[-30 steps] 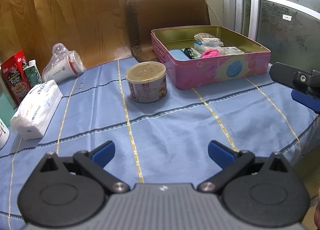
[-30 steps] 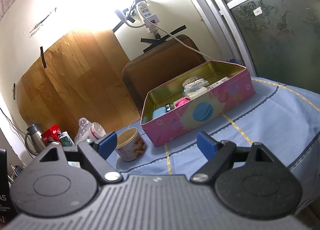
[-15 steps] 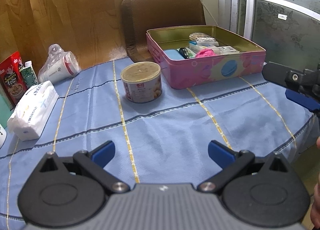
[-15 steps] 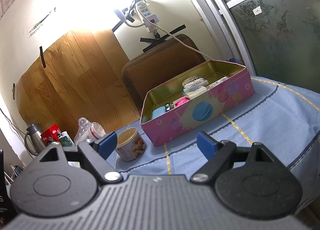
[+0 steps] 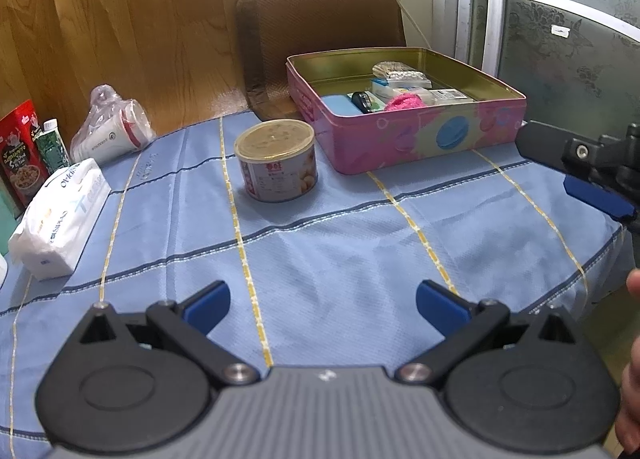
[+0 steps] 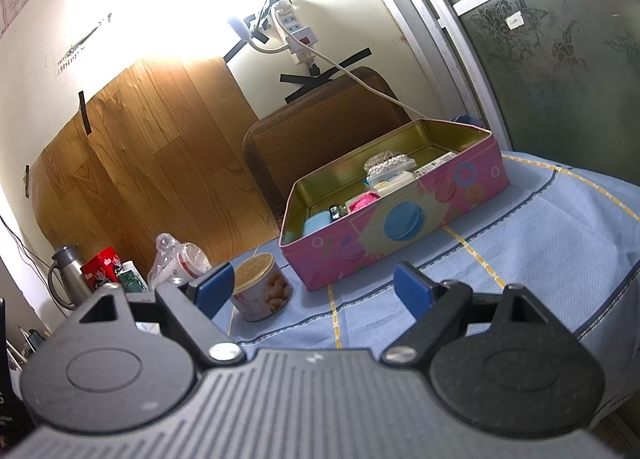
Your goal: Organize soft objects
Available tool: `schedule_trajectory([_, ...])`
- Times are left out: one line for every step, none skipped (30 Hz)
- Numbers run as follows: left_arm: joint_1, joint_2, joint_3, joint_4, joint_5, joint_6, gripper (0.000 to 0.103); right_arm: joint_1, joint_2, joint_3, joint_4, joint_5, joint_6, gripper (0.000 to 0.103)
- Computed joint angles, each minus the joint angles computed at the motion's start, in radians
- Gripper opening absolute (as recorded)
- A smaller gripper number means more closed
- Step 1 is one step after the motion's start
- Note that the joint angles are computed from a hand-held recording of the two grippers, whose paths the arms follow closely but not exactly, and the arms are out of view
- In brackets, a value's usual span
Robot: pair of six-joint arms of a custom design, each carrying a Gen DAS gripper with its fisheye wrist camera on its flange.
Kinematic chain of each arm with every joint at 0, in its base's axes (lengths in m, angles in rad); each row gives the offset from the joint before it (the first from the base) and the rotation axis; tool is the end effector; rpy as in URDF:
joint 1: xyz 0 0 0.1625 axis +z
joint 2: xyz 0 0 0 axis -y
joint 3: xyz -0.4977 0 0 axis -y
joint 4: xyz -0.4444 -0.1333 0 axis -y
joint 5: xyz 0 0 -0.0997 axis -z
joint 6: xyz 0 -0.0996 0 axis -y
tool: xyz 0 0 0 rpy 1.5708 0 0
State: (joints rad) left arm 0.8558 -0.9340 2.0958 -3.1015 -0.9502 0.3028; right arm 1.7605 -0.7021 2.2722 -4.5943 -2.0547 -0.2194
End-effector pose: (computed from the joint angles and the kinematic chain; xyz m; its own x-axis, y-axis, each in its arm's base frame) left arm -0.2456 -0.5746 0.1153 -0.5352 0.5680 -0.6252 0.8079 0.5604 -0.1825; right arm 0.1758 -0.4545 0.1282 -0.9287 0.2549 0.2693 -0.2297 0.1747 -0.9575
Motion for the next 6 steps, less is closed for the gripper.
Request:
schedule_trajectory([0.0,0.0,0.0,-0.001,-0.002,0.0,0.103,0.0,0.0,0.0,0.0,-0.001,0.0,0.089])
schedule_trajectory([0.001,0.0,0.002,-0.008,-0.005,0.003,0.103,0.0,0.0,0.0,0.0,-0.001,0.0,0.089])
schedule_trajectory([0.0,0.0,0.005,-0.016,-0.006,0.009,0.103,0.0,0.0,0.0,0.0,-0.001,0.0,0.089])
schedule_trajectory([0.001,0.0,0.006,-0.022,-0.008,0.015,0.103,0.001,0.0,0.0,0.0,-0.001,0.0,0.089])
schedule_trajectory([0.001,-0.001,0.008,-0.026,-0.01,0.019,0.103,0.001,0.001,-0.001,-0.001,-0.001,0.0,0.089])
schedule_trajectory([0.001,0.0,0.009,-0.032,-0.014,0.026,0.103,0.001,0.001,-0.001,-0.001,-0.002,-0.001,0.089])
